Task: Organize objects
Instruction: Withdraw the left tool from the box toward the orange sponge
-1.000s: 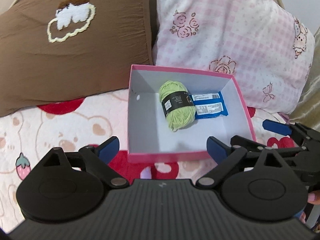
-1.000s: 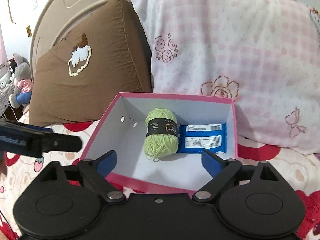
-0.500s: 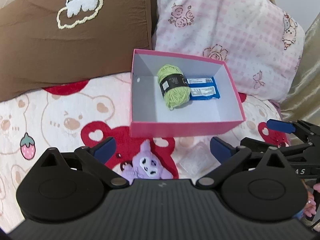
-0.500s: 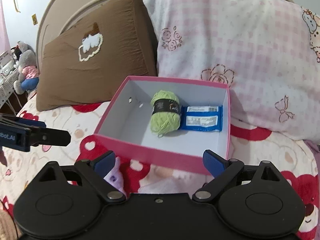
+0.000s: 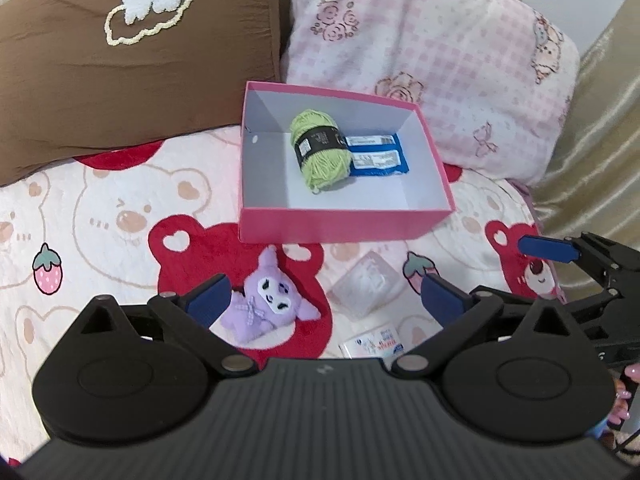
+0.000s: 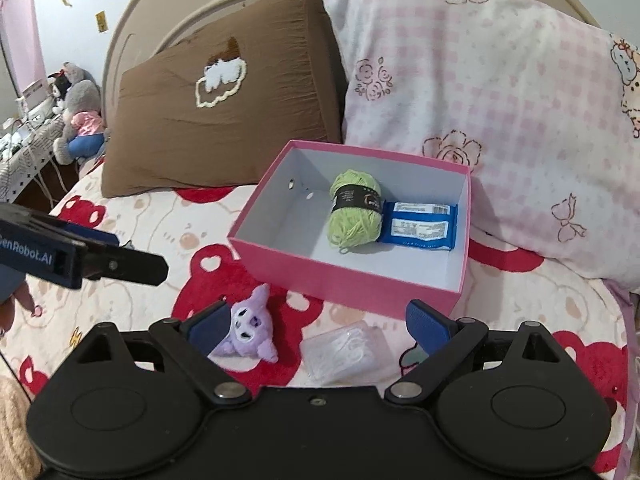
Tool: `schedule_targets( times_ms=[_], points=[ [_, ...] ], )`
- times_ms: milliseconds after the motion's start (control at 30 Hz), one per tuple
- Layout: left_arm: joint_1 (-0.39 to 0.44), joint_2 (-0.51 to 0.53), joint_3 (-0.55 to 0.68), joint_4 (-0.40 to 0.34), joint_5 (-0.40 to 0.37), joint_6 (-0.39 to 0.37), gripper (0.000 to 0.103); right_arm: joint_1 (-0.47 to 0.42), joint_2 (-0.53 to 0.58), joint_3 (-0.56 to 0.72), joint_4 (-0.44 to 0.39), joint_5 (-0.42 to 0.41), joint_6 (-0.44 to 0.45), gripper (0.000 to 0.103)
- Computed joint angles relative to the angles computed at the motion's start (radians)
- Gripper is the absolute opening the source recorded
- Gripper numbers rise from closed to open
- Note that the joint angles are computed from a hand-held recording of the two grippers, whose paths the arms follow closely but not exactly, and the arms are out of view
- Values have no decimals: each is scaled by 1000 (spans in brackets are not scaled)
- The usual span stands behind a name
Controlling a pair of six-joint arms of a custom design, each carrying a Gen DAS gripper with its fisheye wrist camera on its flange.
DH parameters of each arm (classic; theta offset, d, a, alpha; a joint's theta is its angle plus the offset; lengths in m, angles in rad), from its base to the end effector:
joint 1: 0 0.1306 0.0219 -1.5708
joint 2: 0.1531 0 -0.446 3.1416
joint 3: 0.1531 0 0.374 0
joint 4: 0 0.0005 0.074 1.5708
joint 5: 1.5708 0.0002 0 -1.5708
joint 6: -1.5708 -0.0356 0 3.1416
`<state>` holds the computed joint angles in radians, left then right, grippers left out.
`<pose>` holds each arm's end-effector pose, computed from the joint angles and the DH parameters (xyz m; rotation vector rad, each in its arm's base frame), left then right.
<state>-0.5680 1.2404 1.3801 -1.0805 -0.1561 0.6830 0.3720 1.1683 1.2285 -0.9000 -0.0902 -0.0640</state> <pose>0.3211 -0.1990 0.5334 -0.2092 2.5161 -0.3215 0.3326 0.1327 0.5037 -0.4140 2.3938 0.3081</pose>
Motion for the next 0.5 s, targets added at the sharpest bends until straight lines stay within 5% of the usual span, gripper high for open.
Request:
schedule_targets(
  times_ms=[500],
  points=[
    [-48,-95,-149,69,73,56,103,8,-104,-106,-22,-78,74,96]
  ],
)
